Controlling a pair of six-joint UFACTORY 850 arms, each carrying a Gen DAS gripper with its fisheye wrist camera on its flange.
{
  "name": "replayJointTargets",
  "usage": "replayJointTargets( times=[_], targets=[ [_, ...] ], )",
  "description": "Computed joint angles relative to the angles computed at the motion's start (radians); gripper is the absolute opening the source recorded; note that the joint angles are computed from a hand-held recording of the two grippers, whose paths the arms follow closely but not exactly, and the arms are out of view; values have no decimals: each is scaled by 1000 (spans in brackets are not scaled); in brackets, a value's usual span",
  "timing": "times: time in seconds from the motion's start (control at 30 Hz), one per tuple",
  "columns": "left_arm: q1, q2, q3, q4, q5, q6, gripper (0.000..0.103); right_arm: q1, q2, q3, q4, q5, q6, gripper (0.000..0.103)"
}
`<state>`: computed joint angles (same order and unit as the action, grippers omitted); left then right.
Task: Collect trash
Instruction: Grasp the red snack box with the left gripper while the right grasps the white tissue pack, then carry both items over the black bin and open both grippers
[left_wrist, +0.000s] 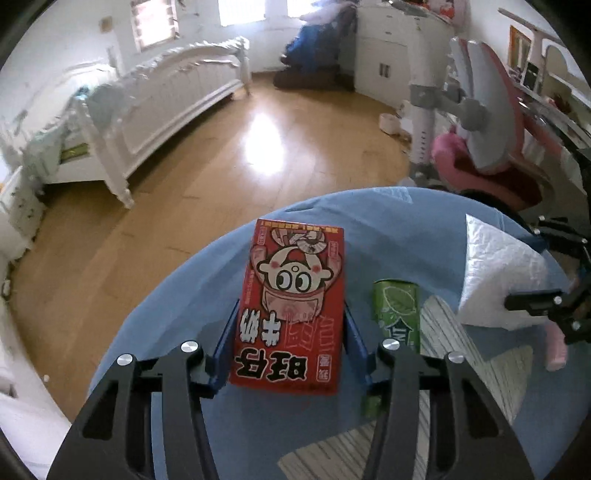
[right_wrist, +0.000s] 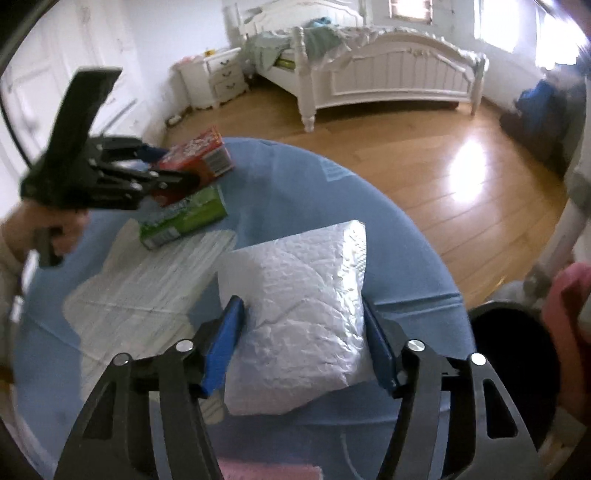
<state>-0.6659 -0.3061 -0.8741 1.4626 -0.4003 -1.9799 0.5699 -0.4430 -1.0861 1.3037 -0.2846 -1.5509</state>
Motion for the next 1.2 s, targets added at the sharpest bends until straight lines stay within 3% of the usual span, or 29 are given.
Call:
replayJointTargets(
  times=[0.17, 0.4, 0.53, 0.73, 0.9, 1.03, 1.2],
  targets=[
    [-85, 30, 24, 52, -149, -183, 50, -44, 47, 51, 211, -87, -199, 43],
    [-217, 66, -17, 75, -274, -355, 50, -124, 209, 225, 668, -222, -611, 42],
    [-272, -1, -130, 91, -277, -383, 50, -194, 301, 320, 887, -278, -796, 42],
    [-299, -134, -319, 94, -230, -338, 50, -319, 364, 382, 1010, -303, -908, 42],
    [-305, -258, -494, 16, -199, -225, 50, -405, 368, 407, 1074, -312, -994, 42],
    [-312, -365, -645, -112, -197, -91, 50, -442, 345, 420, 1166, -316, -1112, 42],
    [-316, -459, -774, -208, -192, 25, 50, -479, 279, 392, 1162, -310, -1124, 42]
  ],
)
